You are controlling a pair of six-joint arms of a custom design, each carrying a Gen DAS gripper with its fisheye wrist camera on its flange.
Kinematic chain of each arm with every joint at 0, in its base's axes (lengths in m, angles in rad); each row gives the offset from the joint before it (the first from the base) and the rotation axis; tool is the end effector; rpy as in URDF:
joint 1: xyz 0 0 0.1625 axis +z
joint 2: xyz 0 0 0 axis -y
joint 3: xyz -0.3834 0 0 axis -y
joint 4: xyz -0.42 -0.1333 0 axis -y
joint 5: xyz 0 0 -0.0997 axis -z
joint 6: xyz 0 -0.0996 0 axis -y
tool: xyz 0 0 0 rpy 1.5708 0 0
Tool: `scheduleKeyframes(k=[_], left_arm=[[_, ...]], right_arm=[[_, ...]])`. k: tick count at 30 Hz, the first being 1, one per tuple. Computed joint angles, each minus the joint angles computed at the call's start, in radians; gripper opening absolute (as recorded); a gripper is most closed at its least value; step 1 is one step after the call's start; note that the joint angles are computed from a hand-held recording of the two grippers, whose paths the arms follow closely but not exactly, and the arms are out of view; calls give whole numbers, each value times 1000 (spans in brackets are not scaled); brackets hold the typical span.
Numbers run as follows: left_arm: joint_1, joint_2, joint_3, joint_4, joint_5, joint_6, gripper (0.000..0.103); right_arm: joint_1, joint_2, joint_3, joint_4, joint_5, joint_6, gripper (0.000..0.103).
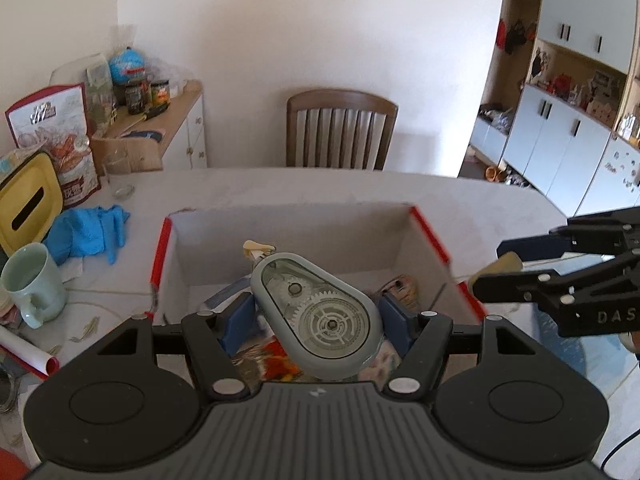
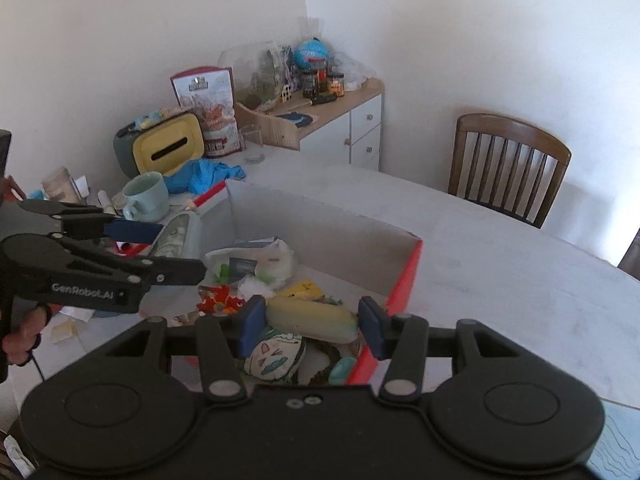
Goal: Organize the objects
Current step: 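Carry tape dispenser and eraser into the red box and open both tools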
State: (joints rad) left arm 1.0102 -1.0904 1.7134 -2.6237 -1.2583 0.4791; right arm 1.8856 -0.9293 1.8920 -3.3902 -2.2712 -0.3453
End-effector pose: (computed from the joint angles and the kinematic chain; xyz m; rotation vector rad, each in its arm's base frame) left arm -0.2059 -0.6363 0.2128 1.2994 2.4629 -0.6250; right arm 0.2491 -0.5417 0.1504 0.3739 -2.2481 1.0138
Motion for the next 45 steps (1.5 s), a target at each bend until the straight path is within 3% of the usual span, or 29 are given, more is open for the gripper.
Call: scheduleKeyframes(k=[19, 30, 37, 45], left_arm=[[62, 126, -97, 91, 53, 58, 68], [67, 140, -110, 110, 77, 60, 68], [67, 138, -112, 120, 79, 33, 69], [59, 116, -93, 122, 81, 24, 69]], right_arm=[[-77, 168, -199, 168, -1, -28, 50], [-86, 171, -211, 250, -6, 6, 50], [-75, 160, -193, 214, -8, 4, 61], [-50, 132, -167, 188, -5, 4, 63]])
